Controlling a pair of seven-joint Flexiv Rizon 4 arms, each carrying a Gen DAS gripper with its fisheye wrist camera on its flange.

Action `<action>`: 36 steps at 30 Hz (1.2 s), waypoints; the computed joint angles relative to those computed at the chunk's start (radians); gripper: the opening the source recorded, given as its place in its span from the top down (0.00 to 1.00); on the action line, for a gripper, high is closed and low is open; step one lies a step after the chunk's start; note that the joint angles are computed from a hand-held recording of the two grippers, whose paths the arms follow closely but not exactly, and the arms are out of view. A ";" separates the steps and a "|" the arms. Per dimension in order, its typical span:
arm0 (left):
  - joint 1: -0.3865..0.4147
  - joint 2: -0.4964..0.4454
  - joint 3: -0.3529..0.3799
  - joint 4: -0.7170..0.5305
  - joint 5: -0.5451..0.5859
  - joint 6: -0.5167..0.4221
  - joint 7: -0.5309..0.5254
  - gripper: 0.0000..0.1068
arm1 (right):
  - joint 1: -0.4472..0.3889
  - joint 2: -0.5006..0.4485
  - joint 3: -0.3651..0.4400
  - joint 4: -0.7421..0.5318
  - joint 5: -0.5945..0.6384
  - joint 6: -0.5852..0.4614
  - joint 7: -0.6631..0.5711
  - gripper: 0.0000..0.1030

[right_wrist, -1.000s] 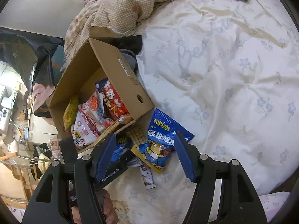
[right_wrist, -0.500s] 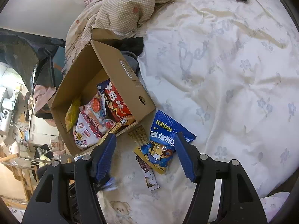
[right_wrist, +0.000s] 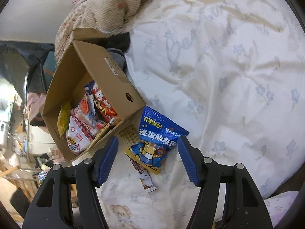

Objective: Organize snacks
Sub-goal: 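Hold the blue chip bag while the right grasps the blue cookie packet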

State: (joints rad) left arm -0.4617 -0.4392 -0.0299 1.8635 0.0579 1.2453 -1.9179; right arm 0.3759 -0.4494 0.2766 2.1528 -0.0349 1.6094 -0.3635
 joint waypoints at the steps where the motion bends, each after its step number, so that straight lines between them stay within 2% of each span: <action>1: 0.029 0.007 -0.030 0.022 -0.040 0.012 0.017 0.59 | 0.000 -0.002 -0.001 0.000 0.005 -0.012 0.009 0.35; 3: 0.074 0.008 -0.086 0.055 -0.120 0.046 0.055 0.59 | -0.012 -0.011 0.012 -0.009 0.013 -0.042 0.014 0.35; 5: 0.078 0.011 -0.093 0.067 -0.152 0.062 0.064 0.59 | -0.025 -0.026 0.028 -0.030 0.019 -0.090 0.013 0.35; 7: 0.085 0.015 -0.106 0.082 -0.181 0.086 0.077 0.59 | -0.006 -0.029 0.009 -0.046 0.011 -0.139 0.021 0.35; 9: 0.094 0.016 -0.123 0.090 -0.212 0.093 0.097 0.59 | -0.013 -0.051 0.022 -0.070 0.022 -0.151 0.007 0.35; 11: 0.097 0.014 -0.131 0.095 -0.235 0.095 0.112 0.58 | -0.016 -0.074 0.030 -0.097 0.035 -0.150 -0.001 0.32; 13: 0.095 0.011 -0.130 0.093 -0.247 0.085 0.121 0.58 | -0.004 -0.093 0.020 -0.126 0.031 -0.170 -0.003 0.23; 16: 0.093 0.011 -0.130 0.097 -0.267 0.080 0.122 0.58 | -0.005 -0.128 0.030 -0.192 0.019 -0.245 -0.035 0.23; 21: 0.087 0.008 -0.121 0.095 -0.275 0.080 0.118 0.58 | 0.125 -0.133 -0.101 -0.261 -0.131 -0.500 -0.003 0.20; 23: 0.088 0.004 -0.124 0.092 -0.280 0.077 0.119 0.58 | 0.142 -0.148 -0.108 -0.282 -0.162 -0.543 -0.012 0.17; 27: 0.073 -0.007 -0.109 0.077 -0.267 0.062 0.111 0.58 | 0.178 -0.174 -0.130 -0.310 -0.228 -0.616 -0.020 0.16; 29: 0.067 -0.010 -0.102 0.072 -0.258 0.056 0.105 0.58 | 0.181 -0.170 -0.135 -0.303 -0.252 -0.623 -0.026 0.20; 31: 0.067 -0.010 -0.099 0.072 -0.256 0.054 0.097 0.58 | 0.173 -0.155 -0.133 -0.281 -0.251 -0.610 -0.025 0.41; 36: 0.072 -0.007 -0.094 0.082 -0.261 0.060 0.067 0.58 | 0.168 -0.112 -0.146 -0.214 -0.283 -0.596 0.005 0.53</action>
State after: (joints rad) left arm -0.3901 -0.4463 -0.1243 1.9458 -0.2029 1.3050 -1.8504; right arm 0.5442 -0.5613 0.1303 1.9385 -0.3183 1.0136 -0.3583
